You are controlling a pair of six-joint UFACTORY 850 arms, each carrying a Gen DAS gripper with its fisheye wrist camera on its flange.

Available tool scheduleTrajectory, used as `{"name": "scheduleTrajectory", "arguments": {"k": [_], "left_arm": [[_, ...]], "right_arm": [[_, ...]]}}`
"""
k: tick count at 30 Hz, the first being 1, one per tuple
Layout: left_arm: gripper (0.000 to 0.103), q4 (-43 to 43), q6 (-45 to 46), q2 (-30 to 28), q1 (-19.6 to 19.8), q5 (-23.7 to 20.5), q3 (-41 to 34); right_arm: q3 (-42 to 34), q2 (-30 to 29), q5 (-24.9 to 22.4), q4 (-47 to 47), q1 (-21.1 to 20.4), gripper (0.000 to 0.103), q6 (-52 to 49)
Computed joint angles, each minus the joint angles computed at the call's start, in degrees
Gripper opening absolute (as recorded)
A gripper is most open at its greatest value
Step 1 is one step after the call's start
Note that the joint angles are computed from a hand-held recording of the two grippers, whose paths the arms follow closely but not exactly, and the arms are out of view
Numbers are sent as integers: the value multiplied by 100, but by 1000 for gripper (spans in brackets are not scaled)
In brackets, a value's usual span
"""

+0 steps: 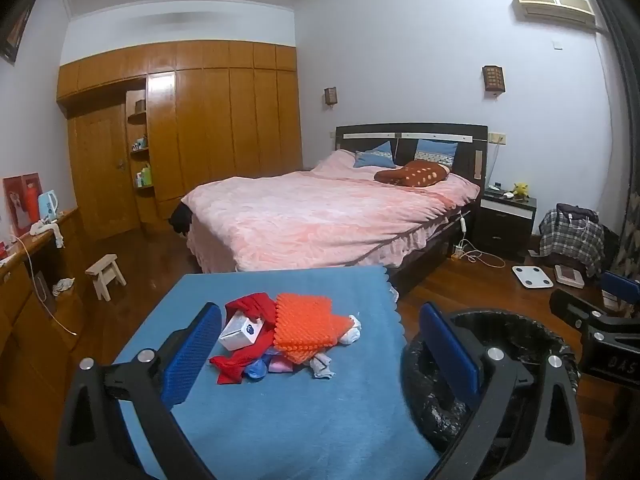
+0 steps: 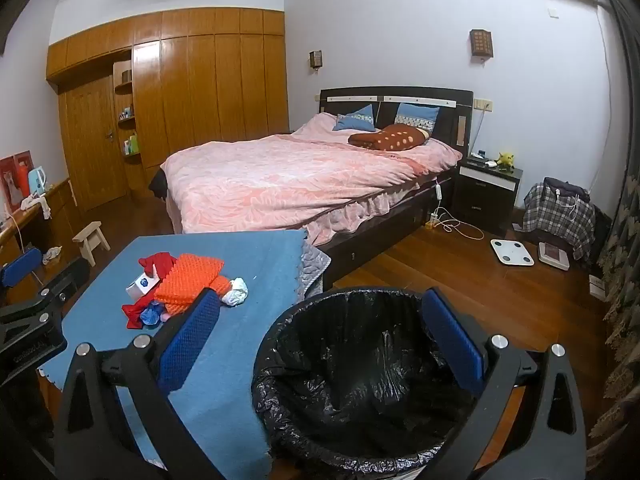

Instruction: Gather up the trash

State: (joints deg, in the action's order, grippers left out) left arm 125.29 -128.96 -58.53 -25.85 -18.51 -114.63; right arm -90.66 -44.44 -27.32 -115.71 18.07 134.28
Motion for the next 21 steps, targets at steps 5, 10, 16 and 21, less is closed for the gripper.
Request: {"name": "scheduleTrajectory", "arguments": {"k": [5, 10, 16, 21], "left_arm": [[97, -170, 170, -55, 8, 43, -114], [97, -119, 112, -59, 12, 48, -122], [97, -116, 105, -50, 1, 12, -99], [97, -95, 90, -47, 0, 8, -94]], "right_arm": [[6, 3, -15, -28, -1, 98, 29], [0, 2, 8, -23, -6, 98, 26], [5, 7, 1, -20, -3, 98, 24], [7, 10, -2, -19, -2, 98, 23]]}}
